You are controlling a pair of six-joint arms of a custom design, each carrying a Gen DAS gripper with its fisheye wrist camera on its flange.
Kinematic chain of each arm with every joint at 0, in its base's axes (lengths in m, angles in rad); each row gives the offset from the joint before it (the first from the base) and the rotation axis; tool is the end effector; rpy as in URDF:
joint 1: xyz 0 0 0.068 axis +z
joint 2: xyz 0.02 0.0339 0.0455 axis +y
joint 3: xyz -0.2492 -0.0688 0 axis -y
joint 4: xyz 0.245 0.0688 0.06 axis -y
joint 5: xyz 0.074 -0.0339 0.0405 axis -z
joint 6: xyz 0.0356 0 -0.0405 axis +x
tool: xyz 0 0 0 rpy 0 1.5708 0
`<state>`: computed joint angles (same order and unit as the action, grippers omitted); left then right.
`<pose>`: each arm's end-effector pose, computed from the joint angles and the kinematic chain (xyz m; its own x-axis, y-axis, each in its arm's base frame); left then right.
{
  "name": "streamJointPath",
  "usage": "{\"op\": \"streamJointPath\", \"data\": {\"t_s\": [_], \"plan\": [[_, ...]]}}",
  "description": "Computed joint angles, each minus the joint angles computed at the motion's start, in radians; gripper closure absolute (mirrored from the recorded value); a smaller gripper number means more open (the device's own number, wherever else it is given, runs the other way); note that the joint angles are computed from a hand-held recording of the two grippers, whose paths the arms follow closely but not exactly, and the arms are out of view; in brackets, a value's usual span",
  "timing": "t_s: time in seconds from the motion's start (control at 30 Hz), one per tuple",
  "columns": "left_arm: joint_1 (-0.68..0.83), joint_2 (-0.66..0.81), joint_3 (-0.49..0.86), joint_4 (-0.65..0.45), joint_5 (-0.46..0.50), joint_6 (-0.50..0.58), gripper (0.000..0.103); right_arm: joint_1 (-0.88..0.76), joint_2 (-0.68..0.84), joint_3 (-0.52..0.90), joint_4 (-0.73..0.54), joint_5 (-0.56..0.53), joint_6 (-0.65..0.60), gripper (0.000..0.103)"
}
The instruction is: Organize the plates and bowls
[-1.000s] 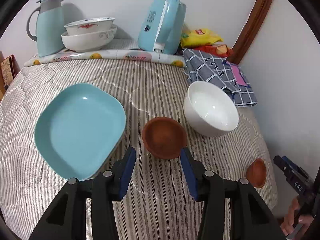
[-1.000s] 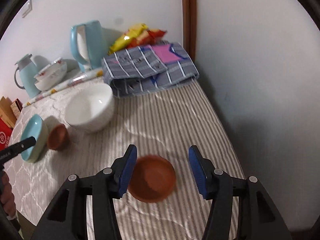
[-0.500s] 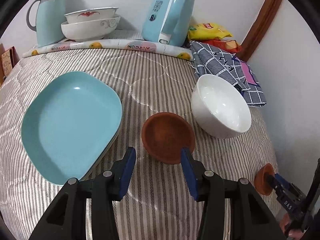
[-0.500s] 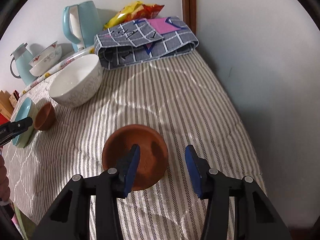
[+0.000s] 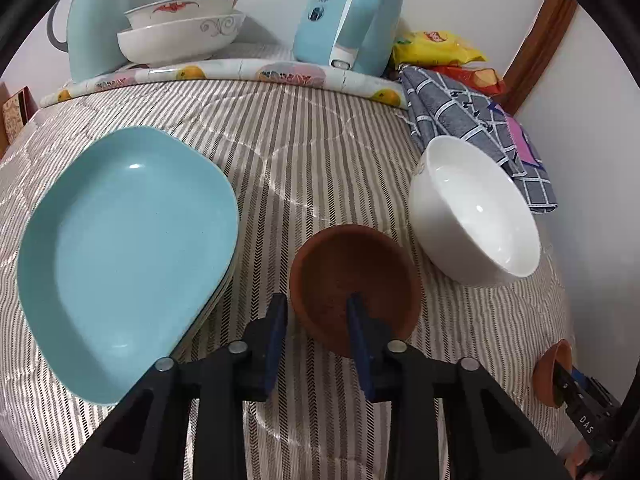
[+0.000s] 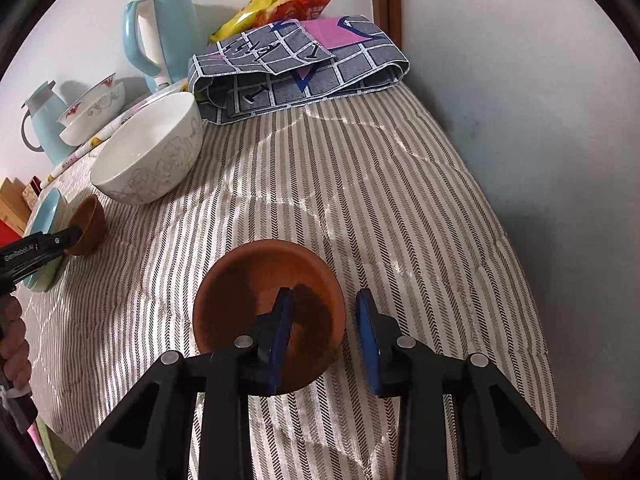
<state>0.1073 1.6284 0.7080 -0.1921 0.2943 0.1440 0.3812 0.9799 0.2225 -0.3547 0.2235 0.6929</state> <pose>0.2778 0.0195 0.1067 -0.8788 0.0435 -0.4752 0.1528 0.9690 -0.1940 0.1408 0.0479 0.0982 -0.8139 0.3448 -0.4676 0.3226 0.9376 0.1299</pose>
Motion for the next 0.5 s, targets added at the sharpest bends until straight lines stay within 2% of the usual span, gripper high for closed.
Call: {"op": "streamJointPath", "data": {"t_s": [0.23,0.4,0.5], "plan": [[-0.031,0.015,-0.014,0.038,-0.029,0.015,0.078,0.004,0.037,0.005,0.025,0.008,0.008,0.072],[-0.022,0.011,-0.028,0.065,-0.014,0.003,0.078,-0.008,0.039,0.0,0.038,-0.005,-0.006,0.072],[-0.013,0.016,-0.025,0.061,0.002,0.003,0.078,-0.005,0.046,0.003,0.038,0.007,-0.017,0.067]]}}
